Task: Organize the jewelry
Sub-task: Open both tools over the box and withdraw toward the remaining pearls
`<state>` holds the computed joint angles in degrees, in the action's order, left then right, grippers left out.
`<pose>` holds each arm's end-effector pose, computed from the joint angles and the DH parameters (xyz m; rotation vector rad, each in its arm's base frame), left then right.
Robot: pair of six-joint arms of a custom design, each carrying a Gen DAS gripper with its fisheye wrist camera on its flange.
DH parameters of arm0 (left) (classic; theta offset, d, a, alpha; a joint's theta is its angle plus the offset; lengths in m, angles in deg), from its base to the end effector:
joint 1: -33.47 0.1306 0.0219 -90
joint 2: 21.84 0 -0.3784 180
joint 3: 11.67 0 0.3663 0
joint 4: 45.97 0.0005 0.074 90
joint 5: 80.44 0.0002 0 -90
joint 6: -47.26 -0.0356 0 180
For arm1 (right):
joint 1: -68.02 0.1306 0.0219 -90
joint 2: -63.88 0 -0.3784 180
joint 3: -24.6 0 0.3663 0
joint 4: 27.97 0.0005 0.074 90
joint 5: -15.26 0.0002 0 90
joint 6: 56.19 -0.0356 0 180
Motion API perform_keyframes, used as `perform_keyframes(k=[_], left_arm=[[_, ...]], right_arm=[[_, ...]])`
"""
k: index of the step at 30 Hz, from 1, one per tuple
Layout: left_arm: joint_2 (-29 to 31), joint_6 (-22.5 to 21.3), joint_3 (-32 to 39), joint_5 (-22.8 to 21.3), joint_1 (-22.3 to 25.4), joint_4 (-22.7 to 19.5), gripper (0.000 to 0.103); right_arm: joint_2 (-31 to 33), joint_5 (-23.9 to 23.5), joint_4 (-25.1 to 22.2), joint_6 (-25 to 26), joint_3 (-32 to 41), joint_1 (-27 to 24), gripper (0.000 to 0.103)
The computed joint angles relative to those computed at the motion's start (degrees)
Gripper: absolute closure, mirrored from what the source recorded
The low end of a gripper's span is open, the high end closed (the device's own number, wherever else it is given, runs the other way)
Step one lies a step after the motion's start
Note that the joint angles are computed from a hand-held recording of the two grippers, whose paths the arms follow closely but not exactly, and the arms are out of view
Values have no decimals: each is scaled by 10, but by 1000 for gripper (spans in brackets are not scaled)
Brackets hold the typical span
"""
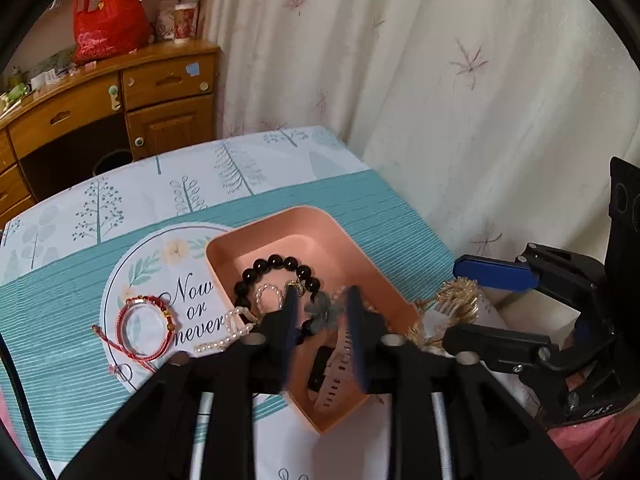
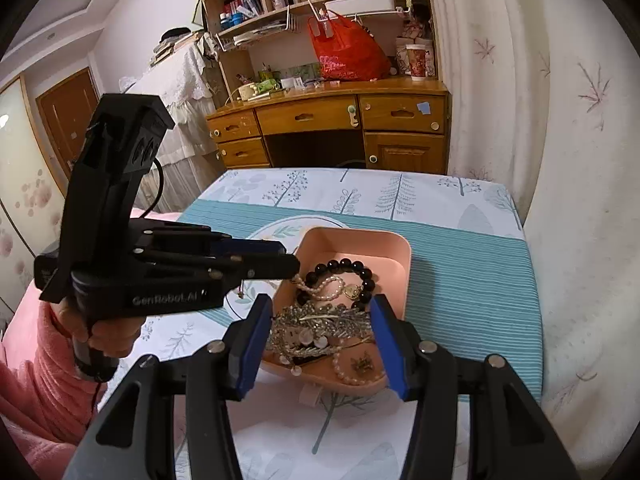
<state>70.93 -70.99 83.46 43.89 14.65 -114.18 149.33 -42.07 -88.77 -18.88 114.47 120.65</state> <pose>0.4177 -0.1641 0.4292 1.1866 2.2974 -0.7489 0.2672 0.3174 0.4493 0.2087 2.3430 0.1463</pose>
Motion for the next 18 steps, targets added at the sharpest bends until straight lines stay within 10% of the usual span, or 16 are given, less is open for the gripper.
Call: perform_keyframes(k=[8, 18], left_arm=[[-5, 17, 6, -38, 10, 1, 37], [-36, 9, -7, -68, 68, 21, 23]], right_arm=[[13, 24, -33, -22, 18, 10, 42], [40, 9, -28, -55, 49, 18, 41]])
